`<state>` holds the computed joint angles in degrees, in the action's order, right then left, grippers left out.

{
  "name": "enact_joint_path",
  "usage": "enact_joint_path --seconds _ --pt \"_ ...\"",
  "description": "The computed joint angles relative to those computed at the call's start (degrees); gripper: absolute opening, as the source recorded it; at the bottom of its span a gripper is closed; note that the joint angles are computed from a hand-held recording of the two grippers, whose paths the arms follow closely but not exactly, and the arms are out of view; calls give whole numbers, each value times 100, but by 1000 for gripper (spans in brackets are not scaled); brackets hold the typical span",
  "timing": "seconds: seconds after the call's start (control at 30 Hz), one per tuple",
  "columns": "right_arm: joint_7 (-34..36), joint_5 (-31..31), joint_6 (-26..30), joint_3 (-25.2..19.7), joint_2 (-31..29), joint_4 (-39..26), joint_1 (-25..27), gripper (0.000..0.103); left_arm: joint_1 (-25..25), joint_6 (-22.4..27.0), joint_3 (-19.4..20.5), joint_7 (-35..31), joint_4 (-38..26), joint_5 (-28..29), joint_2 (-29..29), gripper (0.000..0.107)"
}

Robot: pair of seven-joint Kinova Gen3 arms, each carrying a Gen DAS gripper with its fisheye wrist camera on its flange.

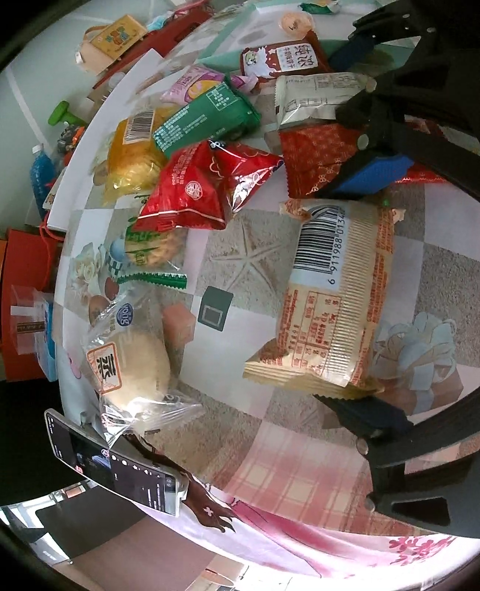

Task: Organize snacks
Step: 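Grasp the beige bread-stick pack with left tool while right grasps white cracker packet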

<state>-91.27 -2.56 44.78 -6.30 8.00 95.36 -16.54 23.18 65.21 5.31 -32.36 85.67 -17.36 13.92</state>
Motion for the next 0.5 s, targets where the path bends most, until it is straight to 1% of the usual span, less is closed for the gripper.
enact_joint_path --seconds 0.03,0.1,0.27,0.33,0.37,0.4,0.5 --pt "41 -50 -5 -7 -3 3 18 73 -1 -9 0 3 -3 2 -10 87" --pt "-30 54 1 1 -7 4 -28 63 -3 -22 5 9 17 11 -37 86" --pt "-127 266 -30 -7 -25 43 -113 63 -23 -37 12 -2 11 24 -60 83" --pt "-112 263 -35 -14 -35 49 -112 62 -18 -39 15 23 31 8 -93 82" --pt "-122 277 -44 -14 -51 59 -118 58 -20 -43 15 34 43 3 -114 81" --pt "-95 244 -46 -18 -66 66 -105 57 -15 -58 16 65 74 -6 -152 76" --pt "35 126 -20 -27 -79 52 -57 56 -6 -49 25 140 100 -91 -216 75"
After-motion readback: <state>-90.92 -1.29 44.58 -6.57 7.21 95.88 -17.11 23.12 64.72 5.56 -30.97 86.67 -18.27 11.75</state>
